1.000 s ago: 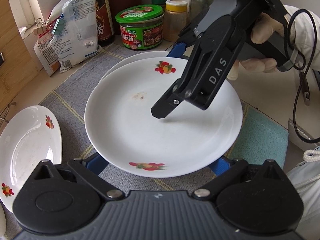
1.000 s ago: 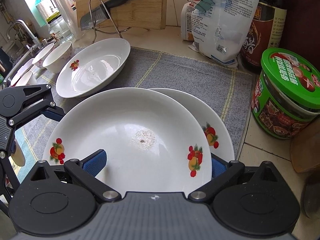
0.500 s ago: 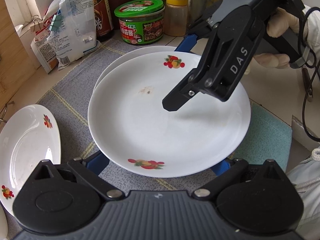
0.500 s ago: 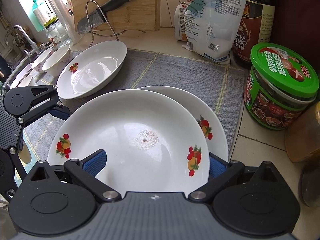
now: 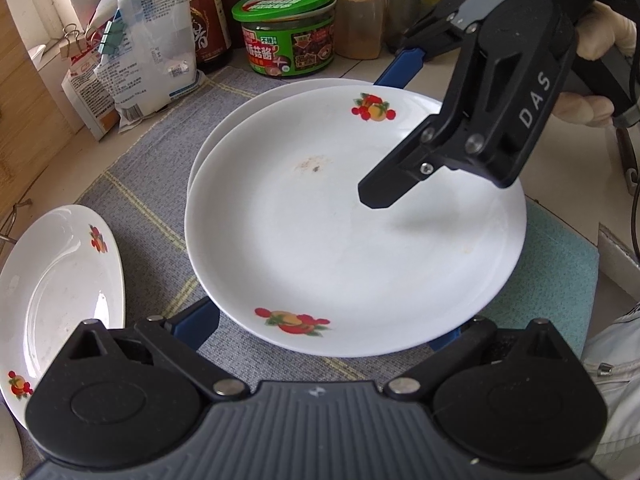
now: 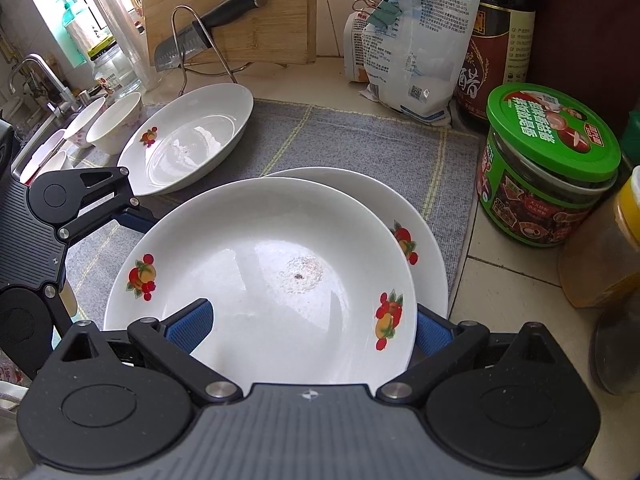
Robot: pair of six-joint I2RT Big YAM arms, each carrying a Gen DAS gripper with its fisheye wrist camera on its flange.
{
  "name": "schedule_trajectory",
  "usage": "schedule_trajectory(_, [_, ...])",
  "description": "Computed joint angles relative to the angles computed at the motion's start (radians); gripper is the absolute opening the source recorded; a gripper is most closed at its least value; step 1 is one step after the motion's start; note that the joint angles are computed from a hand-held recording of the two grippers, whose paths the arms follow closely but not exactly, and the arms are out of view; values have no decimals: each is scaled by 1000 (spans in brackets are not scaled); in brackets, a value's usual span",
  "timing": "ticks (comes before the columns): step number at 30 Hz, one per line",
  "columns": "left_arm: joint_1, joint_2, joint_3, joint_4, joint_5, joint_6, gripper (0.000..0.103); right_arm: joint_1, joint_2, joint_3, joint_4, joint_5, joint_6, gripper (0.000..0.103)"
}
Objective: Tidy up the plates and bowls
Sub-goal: 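Lower the flowered plate with both tools onto the plate by the green jar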
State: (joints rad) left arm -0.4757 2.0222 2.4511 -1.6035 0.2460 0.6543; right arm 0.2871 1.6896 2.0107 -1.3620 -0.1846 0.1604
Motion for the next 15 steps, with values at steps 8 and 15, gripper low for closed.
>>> schedule_trajectory(8, [-2,16,34,-22,-17,-22,102,8,-8,0,-13,18,4,103])
schedule_trajectory(15, [-3,16,35,-21,-19,-31,102,8,-23,-14,-10,21,10,103])
